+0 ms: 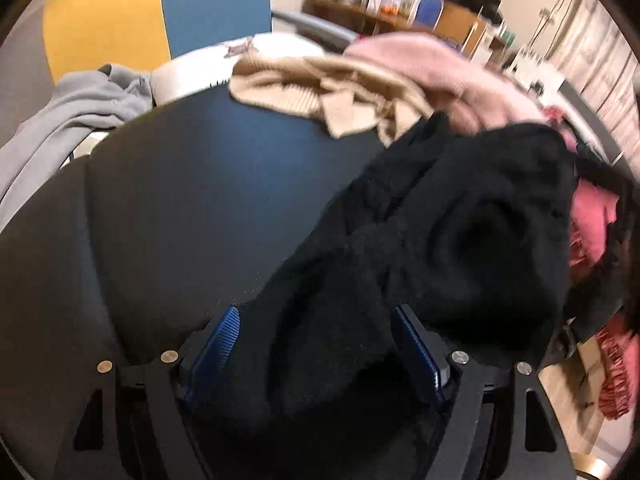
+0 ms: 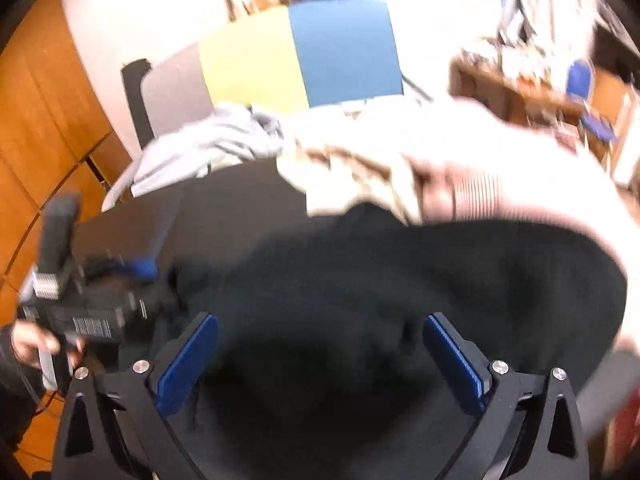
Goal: Fold clothes
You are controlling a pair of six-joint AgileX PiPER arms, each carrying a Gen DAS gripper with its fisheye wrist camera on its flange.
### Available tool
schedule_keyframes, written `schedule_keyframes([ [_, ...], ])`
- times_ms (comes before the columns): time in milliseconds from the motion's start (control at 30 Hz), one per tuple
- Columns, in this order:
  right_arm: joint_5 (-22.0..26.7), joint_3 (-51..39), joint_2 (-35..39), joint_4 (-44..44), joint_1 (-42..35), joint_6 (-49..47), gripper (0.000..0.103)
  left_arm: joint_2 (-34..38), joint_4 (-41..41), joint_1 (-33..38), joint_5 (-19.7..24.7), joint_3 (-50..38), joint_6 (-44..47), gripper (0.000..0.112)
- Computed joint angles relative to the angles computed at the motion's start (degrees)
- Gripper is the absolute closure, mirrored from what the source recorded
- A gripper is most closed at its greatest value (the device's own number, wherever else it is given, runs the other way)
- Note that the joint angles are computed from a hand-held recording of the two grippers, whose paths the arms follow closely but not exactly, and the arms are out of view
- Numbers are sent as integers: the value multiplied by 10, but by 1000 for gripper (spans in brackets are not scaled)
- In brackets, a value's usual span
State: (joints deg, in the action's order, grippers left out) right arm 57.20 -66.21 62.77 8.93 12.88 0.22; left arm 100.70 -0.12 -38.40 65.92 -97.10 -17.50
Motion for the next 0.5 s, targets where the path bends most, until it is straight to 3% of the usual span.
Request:
schedule_keyframes([
  [100,-7,-96,103,-56,11,-18,0,-5,-22,8,-12,31,13,38],
  [200,21,-172,213,-79,11,-30,0,-34,-39,21,-65,91,6,41],
  [233,31,-184,242,-83,8,-28,2,-46,-36,21,-80,109,-1,47],
  [300,54,-213,300,-87,2,-26,6,-62,-20,19,-93,126,-25,72],
  [333,64,-219,318,-76,-4,-31,13,-73,-25,25,-106,141,-35,97],
  [367,70,-221,330,-64,-8,-33,34,-86,-52,41,-125,159,-34,105],
  [433,56,-193,317,-38,-12,-26,77,-120,-89,64,-165,201,-38,106],
  [500,41,-162,299,-12,-14,-22,80,-170,-61,61,-199,247,-81,107],
])
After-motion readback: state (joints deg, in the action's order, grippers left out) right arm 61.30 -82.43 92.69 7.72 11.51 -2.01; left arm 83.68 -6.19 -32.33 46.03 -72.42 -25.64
